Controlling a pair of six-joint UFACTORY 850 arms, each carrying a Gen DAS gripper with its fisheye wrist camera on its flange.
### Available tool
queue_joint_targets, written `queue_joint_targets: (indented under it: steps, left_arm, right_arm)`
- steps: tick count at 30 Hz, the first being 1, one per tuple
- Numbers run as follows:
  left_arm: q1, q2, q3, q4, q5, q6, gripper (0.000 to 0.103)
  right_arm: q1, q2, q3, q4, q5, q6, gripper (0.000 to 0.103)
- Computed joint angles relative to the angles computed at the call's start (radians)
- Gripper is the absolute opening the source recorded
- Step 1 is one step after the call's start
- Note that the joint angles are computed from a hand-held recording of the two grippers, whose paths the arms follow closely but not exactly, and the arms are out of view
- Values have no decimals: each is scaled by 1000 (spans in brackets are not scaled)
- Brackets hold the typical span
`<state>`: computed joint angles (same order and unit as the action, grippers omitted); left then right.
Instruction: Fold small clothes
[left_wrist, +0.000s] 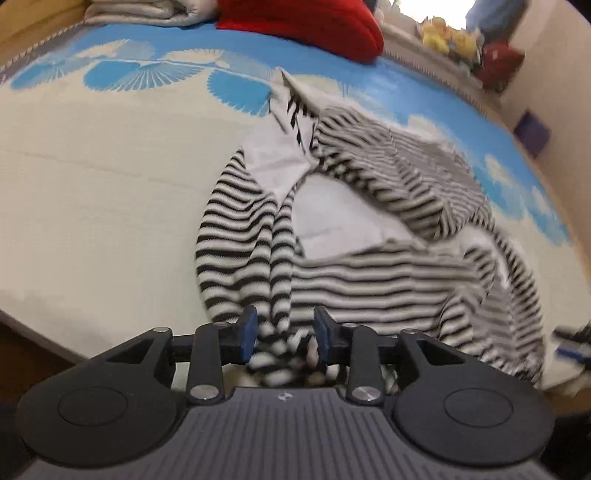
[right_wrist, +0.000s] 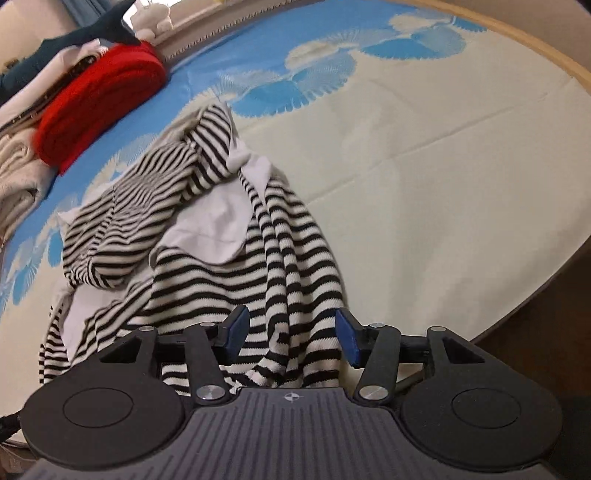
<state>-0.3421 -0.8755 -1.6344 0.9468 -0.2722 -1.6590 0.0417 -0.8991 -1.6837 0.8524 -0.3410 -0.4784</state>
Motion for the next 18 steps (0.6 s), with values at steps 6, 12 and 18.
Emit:
queue_joint_targets:
  steps: [6, 12, 18]
  left_arm:
    - [27, -42, -49, -274, 5, 176, 64]
    - [41, -85, -92, -432, -24, 260, 64]
    - [35, -117, -128, -500, -69, 332, 63]
  right_arm:
    - [11, -67, -85, -237, -35, 239, 58]
    - [16, -126, -160, -358, -105, 395, 58]
    - [24, -131, -161, -387, -107, 399, 59]
